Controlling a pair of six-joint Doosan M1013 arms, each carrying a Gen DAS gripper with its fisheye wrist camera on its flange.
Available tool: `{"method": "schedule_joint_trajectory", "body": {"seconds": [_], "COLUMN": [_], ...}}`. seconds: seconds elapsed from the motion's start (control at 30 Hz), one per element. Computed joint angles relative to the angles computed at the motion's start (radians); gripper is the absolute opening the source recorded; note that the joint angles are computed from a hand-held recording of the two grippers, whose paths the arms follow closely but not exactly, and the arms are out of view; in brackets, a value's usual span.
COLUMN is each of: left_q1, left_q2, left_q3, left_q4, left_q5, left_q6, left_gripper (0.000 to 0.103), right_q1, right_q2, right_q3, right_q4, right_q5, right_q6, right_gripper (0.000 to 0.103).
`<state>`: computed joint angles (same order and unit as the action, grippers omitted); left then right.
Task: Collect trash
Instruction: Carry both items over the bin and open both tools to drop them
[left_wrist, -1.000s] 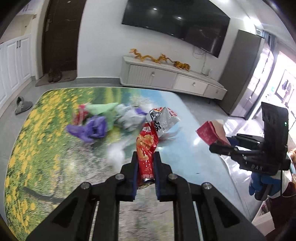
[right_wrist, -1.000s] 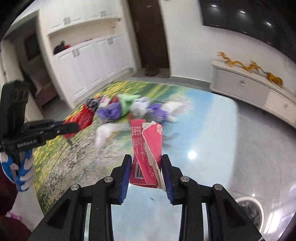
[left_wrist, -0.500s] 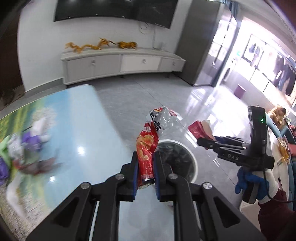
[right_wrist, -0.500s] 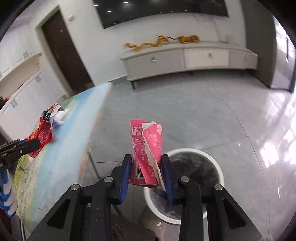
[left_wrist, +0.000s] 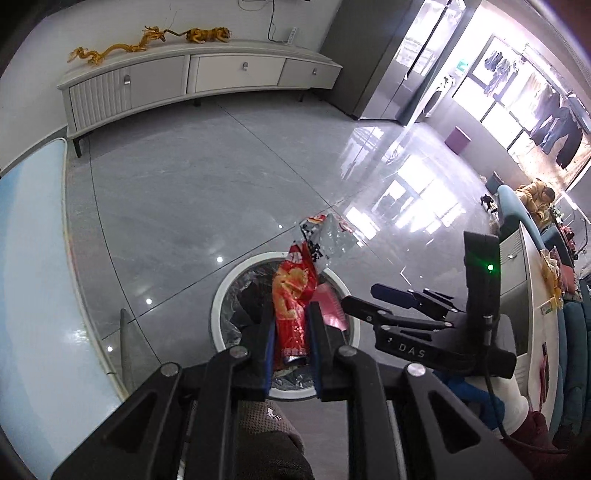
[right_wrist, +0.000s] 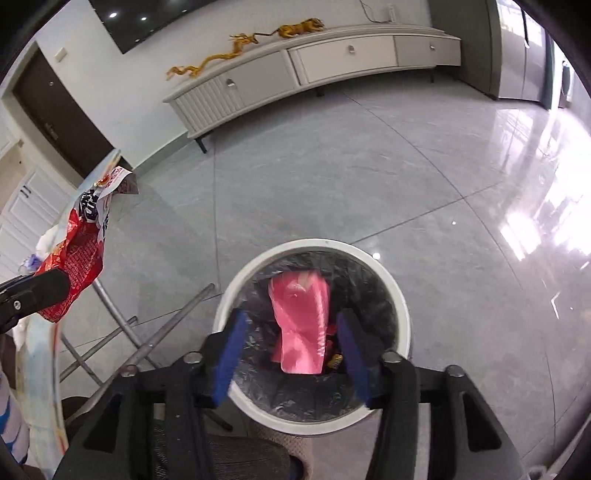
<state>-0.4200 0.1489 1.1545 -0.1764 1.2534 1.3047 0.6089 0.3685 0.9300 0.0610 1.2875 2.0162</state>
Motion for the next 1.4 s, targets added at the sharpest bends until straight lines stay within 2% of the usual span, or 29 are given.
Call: {"method": "schedule_joint_trajectory", "body": {"seconds": [0.03,0.13,0.17,0.33,0.57,0.87,1.3,1.4], "left_q1": [-0.001,-0.006,-0.006,0.003,-0.006,-0.004,0.048,0.063], "left_q2": [0.007,0.021,0.023,0.004,-0.046,-0.139,-0.298,-0.337], "left_q3": [-0.007,-0.017,-0.019,0.0,0.027,0.09,0.203,0.227], "left_q4": [-0.012,-0.018,-0.017,-0.025,0.078,0.217,0.369,0.406], "left_q5": [0.005,0.003,-0.001,-0.017,-0.072,-0.119,-0.178,-0.194], "left_q6": [0.0,-0.019,-0.025,-0.038,-0.094,-0.181,-0.31,-0.34], "left_gripper": [0.021,0.047,0.048,0.048,0.048,0.048,0.048,0.048], "right_q1": [-0.001,0.003,0.004,0.001,0.021,0.076,0.157,0.178], "right_q2": [0.0,-0.01,-0.012,-0.032,-0.04,-0.009,0.041,0.063], "right_q3": [0.002,0.021,0.024,0.046,0.022,-0.09,-0.262,-0.316], "right_q4": [-0.006,-0.012,-0.021,-0.037,-0.081,-0.128,-0.189,-0.194], "right_q5": [0.003,0.001,0.004,-0.003,-0.016,-0.015,-0.012,-0.008], "right_q6": [0.007,0.029,0.038,0.071,0.095,0.055,-0.004,-0.029], "right_gripper": [0.055,0.056,0.056,0.056,0.056,0.058,0.058,0.061]}}
